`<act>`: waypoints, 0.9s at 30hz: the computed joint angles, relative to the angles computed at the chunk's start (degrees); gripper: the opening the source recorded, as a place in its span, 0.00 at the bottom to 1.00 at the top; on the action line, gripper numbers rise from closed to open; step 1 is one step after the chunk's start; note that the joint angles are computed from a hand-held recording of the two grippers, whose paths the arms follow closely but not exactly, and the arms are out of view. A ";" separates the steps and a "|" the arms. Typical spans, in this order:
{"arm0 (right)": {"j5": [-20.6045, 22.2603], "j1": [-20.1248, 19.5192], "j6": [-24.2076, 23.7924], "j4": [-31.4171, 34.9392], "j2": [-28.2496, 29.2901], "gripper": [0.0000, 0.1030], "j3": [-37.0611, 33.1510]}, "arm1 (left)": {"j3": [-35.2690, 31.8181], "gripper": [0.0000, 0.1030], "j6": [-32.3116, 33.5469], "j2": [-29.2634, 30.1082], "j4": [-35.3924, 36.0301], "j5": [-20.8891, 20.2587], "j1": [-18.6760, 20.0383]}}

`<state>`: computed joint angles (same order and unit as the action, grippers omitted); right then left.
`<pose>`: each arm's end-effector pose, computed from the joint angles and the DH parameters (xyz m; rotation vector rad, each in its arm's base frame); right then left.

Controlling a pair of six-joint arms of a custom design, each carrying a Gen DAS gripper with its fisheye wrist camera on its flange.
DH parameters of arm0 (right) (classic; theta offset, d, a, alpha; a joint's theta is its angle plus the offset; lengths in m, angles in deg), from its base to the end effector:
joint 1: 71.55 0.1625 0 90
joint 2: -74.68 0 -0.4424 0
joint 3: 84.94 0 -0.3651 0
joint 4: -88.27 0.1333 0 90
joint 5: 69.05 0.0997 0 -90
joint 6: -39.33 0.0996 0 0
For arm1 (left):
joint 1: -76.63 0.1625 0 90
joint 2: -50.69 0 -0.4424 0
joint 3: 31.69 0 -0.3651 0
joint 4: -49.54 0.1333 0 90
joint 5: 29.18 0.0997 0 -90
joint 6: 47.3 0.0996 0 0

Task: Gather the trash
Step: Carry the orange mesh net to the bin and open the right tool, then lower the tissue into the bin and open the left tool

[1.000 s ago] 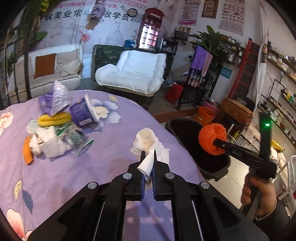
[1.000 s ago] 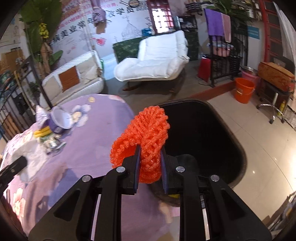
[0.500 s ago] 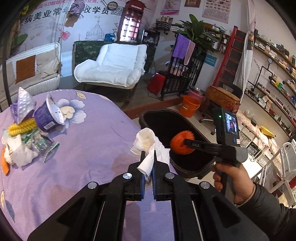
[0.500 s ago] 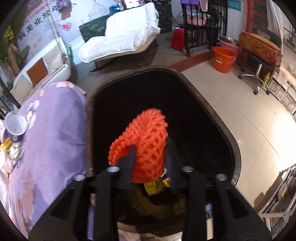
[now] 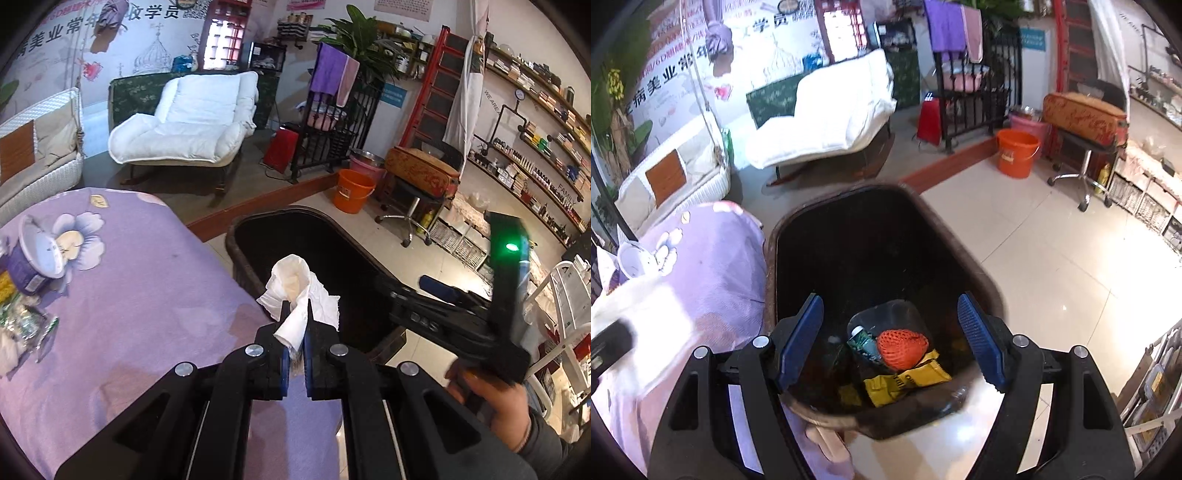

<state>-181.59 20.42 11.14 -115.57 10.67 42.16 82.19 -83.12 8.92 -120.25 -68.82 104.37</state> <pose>0.1120 -0.4899 0.2536 0.4039 -2.3677 0.9965 -0.3885 -0.4416 0.0601 0.4911 2.4331 -0.9900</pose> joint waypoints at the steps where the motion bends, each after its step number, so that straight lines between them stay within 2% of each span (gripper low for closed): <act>1: -0.02 -0.10 -0.22 -0.77 -0.51 0.74 0.53 | -0.91 0.07 0.61 0.65 -0.18 -0.58 0.50; 6: 0.53 -1.52 0.41 -3.96 -4.14 0.76 3.91 | -5.65 0.07 2.91 3.73 1.07 -3.67 2.83; 13: 1.00 -3.25 1.53 -4.44 -7.24 0.76 5.81 | -11.91 0.07 4.31 7.57 4.83 -6.89 5.53; 22: 0.73 -5.16 2.27 -6.32 -9.18 0.77 6.33 | -18.17 0.09 4.90 11.27 12.26 -8.75 7.49; 23: 0.64 -5.28 2.43 -6.29 -9.28 0.77 6.21 | -18.79 0.17 5.05 11.46 13.37 -9.33 7.70; 24: 0.48 -5.50 2.78 -6.00 -9.52 0.78 6.06 | -19.29 0.32 5.15 11.70 14.50 -9.67 7.79; 25: 0.31 -5.64 3.02 -5.81 -9.70 0.78 5.95 | -19.46 0.42 5.40 11.84 14.86 -9.10 7.80; 26: 0.30 -5.74 3.13 -5.87 -9.83 0.78 5.99 | -18.99 0.57 5.92 11.83 14.28 -8.13 7.65; 27: 0.39 -5.88 3.17 -6.03 -9.95 0.78 6.02 | -18.78 0.65 6.61 11.98 13.73 -7.37 7.44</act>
